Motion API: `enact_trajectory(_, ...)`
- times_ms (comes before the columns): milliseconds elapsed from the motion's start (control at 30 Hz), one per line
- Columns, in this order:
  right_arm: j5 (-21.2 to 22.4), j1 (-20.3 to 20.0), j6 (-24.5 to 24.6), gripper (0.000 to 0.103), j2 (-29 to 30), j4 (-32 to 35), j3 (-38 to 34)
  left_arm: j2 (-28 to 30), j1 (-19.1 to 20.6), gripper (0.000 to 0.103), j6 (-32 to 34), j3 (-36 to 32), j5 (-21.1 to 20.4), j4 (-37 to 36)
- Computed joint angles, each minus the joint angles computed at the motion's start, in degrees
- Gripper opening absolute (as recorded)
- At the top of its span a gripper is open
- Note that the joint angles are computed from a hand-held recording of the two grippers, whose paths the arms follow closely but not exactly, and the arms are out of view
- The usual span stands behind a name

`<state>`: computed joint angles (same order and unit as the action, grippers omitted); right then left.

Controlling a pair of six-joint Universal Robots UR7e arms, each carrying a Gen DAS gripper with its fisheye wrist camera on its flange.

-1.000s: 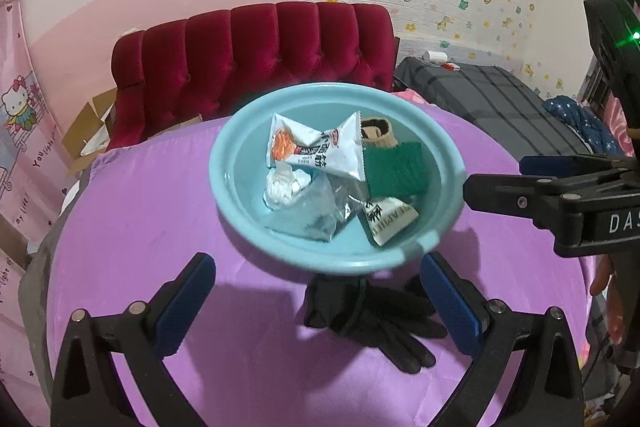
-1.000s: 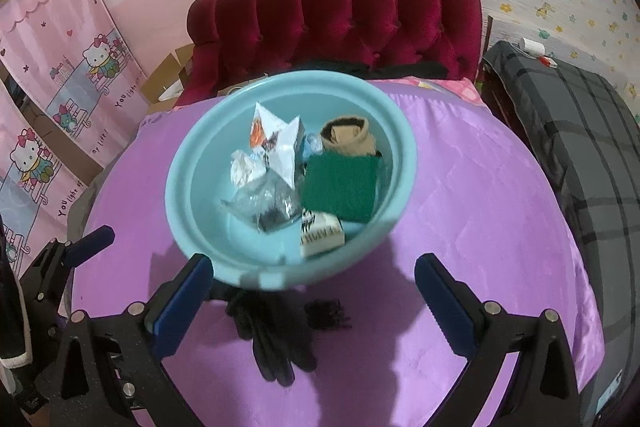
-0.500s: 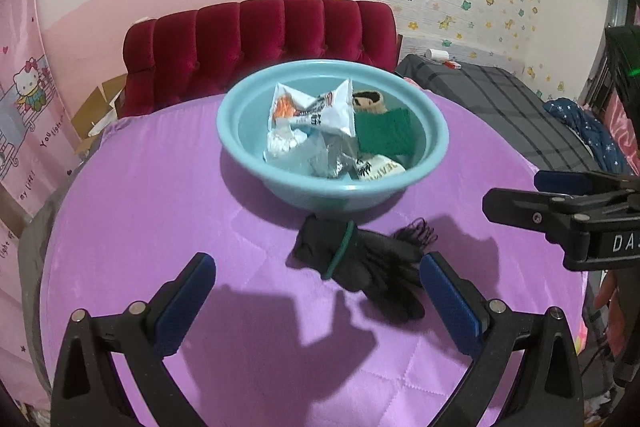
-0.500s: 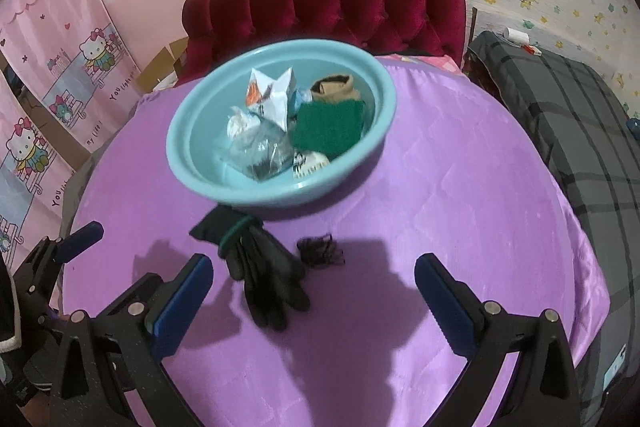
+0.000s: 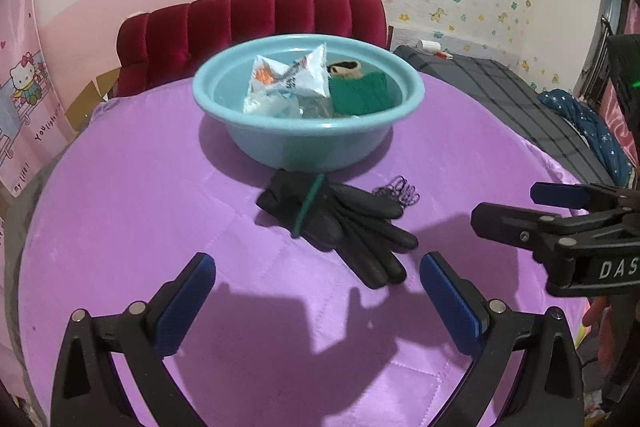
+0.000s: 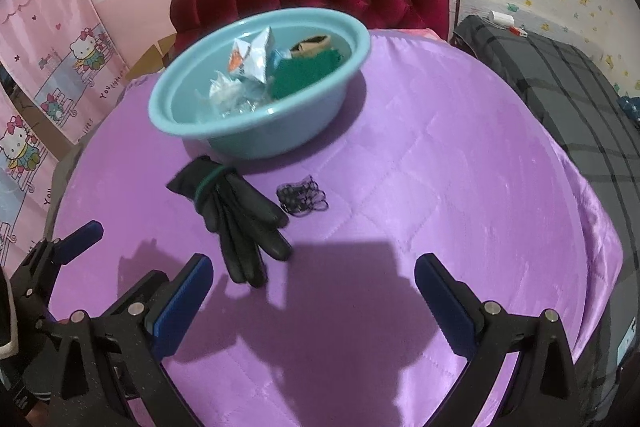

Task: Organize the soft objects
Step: 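Withdraw both tools from the basin back over the gloves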

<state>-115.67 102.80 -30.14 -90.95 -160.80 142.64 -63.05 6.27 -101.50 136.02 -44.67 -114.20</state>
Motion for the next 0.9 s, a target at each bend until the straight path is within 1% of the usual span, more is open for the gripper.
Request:
enact_trajectory(100,0.17,-1.27,-0.34,0.103,-0.50,-0.67,0.85,1.62,0.39,0.103,0.77,-0.60,-0.38,-0.46)
enact_trajectory(233,0.07,-2.27,-1.24,0.103,-1.10,-1.51,1.12,2.10,1.11,0.103,1.08,-0.13,-0.02,-2.43)
enact_trajectory(300,0.10,-2.77,-1.85,0.103,-1.14,-2.15,1.14,2.61,2.05,0.103,2.42,0.16,-0.02,-4.90)
enact_trajectory(433,0.12,-3.99,-2.60,0.103,-1.09,-2.63,1.18,4.03,3.35,0.103,3.21,0.04,0.35,-7.18)
enact_trajectory(633,-0.10,-6.06,-4.41,0.103,-0.82,-3.07,1.26,6.49,6.45,0.103,6.17,0.01,0.89,-12.85)
enact_trajectory(767,0.22,-7.58,-5.51,0.103,-0.25,-3.86,1.24,8.37,8.32,0.103,7.20,-0.47,1.16,-14.68)
enact_trajectory(900,0.27,-8.14,-6.18,0.103,0.65,-4.59,1.03,9.76,9.78,0.103,8.27,-1.12,1.03,-15.62)
